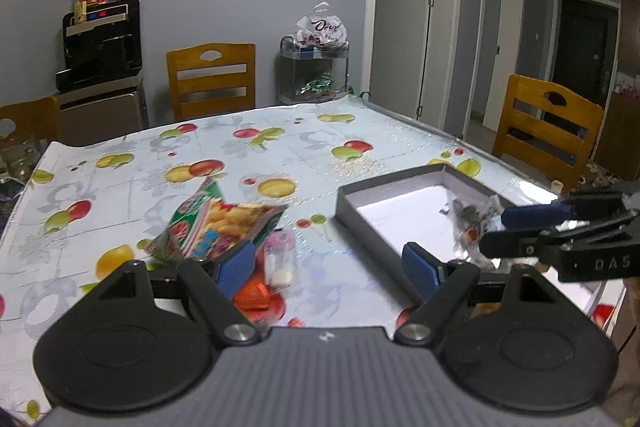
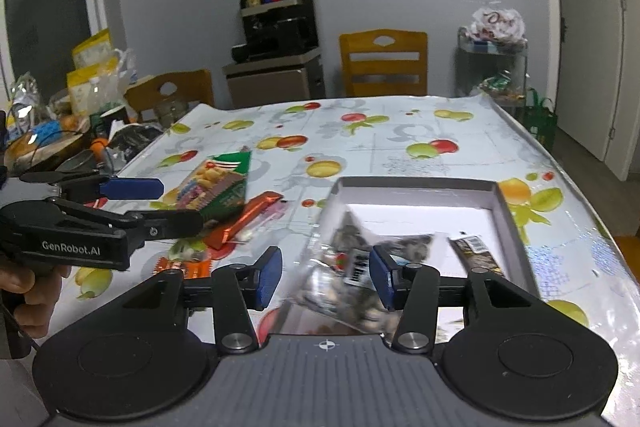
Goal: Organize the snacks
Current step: 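Open left tool dropping pistachio bag while right tool releases brown tube in tray, then move both open tools back over the snack pile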
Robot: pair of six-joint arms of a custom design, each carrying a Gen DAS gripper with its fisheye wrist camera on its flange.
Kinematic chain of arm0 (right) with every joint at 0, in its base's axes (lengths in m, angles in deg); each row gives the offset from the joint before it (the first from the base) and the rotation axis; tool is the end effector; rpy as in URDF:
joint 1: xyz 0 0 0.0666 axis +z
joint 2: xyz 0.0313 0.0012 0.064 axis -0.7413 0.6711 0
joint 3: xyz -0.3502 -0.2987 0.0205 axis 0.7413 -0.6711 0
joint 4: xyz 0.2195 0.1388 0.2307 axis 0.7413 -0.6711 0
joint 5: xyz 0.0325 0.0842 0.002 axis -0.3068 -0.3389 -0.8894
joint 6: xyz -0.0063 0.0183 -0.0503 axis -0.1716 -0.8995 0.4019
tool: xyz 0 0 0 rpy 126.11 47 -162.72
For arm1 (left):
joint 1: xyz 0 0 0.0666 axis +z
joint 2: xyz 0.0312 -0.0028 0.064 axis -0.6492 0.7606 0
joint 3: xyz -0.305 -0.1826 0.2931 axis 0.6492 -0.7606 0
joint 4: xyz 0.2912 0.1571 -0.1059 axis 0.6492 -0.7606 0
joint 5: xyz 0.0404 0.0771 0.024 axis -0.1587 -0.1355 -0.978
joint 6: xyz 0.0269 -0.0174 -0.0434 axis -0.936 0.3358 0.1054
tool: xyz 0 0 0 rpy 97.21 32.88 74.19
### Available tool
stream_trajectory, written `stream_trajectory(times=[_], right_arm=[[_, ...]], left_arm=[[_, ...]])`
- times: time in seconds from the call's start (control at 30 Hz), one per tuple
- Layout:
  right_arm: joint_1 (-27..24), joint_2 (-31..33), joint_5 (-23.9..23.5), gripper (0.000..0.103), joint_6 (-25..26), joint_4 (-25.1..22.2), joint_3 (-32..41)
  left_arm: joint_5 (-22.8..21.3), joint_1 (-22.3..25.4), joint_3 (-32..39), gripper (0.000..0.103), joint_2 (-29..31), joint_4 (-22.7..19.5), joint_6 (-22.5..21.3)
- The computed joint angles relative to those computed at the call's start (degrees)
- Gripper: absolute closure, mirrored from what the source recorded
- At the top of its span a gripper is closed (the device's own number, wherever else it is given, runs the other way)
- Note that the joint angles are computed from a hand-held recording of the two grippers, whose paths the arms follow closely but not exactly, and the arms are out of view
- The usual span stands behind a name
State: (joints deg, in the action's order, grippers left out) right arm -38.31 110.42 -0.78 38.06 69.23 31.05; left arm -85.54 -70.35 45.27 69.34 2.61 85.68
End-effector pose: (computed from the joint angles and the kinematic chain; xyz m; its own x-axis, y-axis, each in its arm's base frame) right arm 0.5462 0.1090 0.2840 -0.4433 -0.3009 -0.8444 -0.6630 0.7440 0.0829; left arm 0.4524 -0.2423 0.2747 -0.4961 -0.0415 -0.8673 -0.0248 0.9991 -0.0336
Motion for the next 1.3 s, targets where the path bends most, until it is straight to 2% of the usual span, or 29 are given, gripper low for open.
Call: stream_trajectory(times=[0.2, 0.43, 0.67, 0.73, 0.8, 0.87, 1.13, 1.2, 1.3], right_arm=[[2.37, -0.17, 0.15, 0.044, 1.13, -0.49, -0.18], [4.36, 0.17, 0.43, 0.043, 2.03, -1.12, -0.26], [5.52, 0.15, 0.7, 0.041, 2.72, -1.63, -0.55], [5.75, 0.24, 0.83, 0.041, 2.87, -1.71, -0.58], [5.96, 0.34, 0.96, 0.041, 2.87, -1.79, -0.6], [6.11, 0.34, 0.92, 0.041, 3.02, -2.08, -0.68], [7.44, 1.16, 2.39, 0.04, 4.25, -3.08, -0.35], [7.94, 1.75, 2.85, 0.04, 4.17, -3.53, 0.01], [8.49, 2.25, 2.79, 0.04, 3.81, -3.9, 0.31]], left_arm=[[-1.07, 0.29, -4.85, 0.019, -2.25, 0.82, 1.81], [-2.08, -0.45, -9.41, 0.019, -2.8, 1.93, 3.91], [-2.22, -2.13, -11.76, 0.019, -0.73, 4.46, 5.64], [-2.42, -2.5, -11.92, 0.023, 0.38, 5.46, 6.71], [-2.61, -2.77, -12.25, 0.038, 1.39, 6.78, 8.17], [-2.66, -2.89, -12.18, 0.044, 2.22, 7.3, 9.09], [-1.37, -2.62, -11.8, 0.045, 3.97, 8.6, 10.18], [-1.7, -2.62, -11.36, 0.06, 4.31, 8.2, 10.01], [-1.9, -2.55, -10.65, 0.066, 4.61, 7.35, 9.35]])
